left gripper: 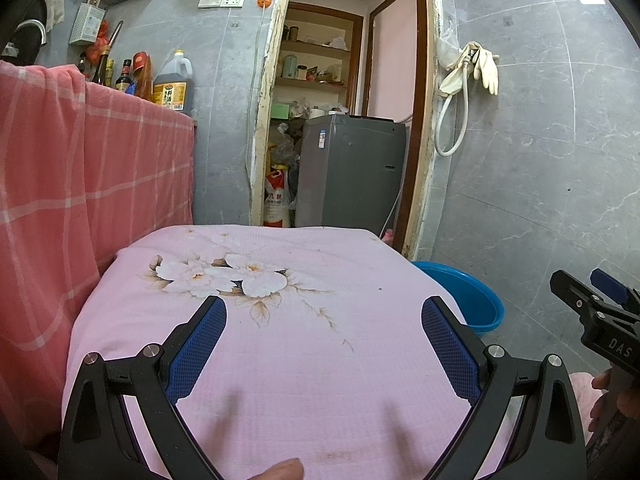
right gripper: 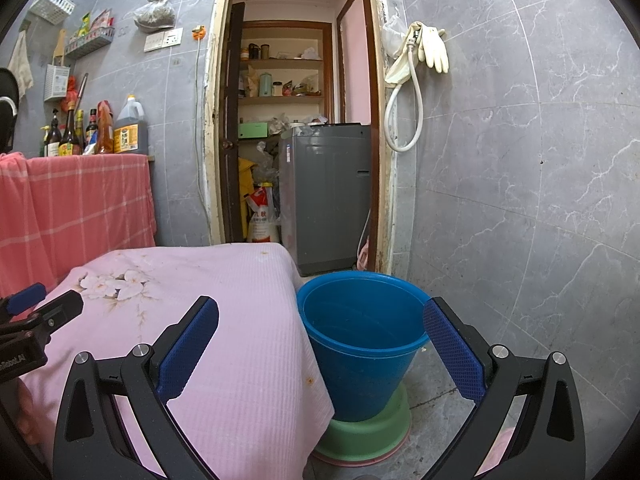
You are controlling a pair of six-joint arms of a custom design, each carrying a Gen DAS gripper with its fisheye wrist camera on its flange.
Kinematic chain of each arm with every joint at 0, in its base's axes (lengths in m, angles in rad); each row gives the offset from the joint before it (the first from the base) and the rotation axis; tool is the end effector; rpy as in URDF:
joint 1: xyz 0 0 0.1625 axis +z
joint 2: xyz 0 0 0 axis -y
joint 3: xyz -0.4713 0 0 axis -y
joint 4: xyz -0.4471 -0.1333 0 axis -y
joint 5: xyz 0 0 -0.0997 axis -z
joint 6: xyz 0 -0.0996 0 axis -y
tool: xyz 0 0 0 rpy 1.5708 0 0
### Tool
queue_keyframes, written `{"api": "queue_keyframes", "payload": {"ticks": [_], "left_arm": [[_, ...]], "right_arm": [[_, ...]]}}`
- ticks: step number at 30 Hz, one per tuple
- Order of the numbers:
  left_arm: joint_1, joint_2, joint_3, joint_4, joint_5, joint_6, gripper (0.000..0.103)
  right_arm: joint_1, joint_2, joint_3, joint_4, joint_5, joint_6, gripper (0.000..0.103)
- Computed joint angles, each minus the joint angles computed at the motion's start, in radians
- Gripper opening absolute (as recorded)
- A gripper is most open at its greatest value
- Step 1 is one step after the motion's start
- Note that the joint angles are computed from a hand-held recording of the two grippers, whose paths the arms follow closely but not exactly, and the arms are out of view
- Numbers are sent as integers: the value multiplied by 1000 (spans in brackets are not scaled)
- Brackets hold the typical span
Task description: Collect trash
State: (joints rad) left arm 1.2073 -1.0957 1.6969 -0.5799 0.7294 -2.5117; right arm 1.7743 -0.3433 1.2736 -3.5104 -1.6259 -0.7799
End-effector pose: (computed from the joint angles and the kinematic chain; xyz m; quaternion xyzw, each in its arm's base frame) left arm -0.0366 -0.6799 0.2276 0.0597 0.7096 -0.5941 0.3741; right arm 0.2966 -0.8049 -0.0059 0.4014 -0.7776 0.4565 0.1605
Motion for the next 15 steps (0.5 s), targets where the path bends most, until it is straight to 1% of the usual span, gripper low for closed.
{"api": "queue_keyframes", "payload": {"ticks": [8, 15], "left_arm": [[-8, 14, -3, -27, -23, 11, 96], [-9, 18, -7, -31, -24, 16, 96]], "right_arm": [[-1, -1, 3, -2, 0, 0, 103], [0, -2, 4, 0, -1, 1, 103]]}}
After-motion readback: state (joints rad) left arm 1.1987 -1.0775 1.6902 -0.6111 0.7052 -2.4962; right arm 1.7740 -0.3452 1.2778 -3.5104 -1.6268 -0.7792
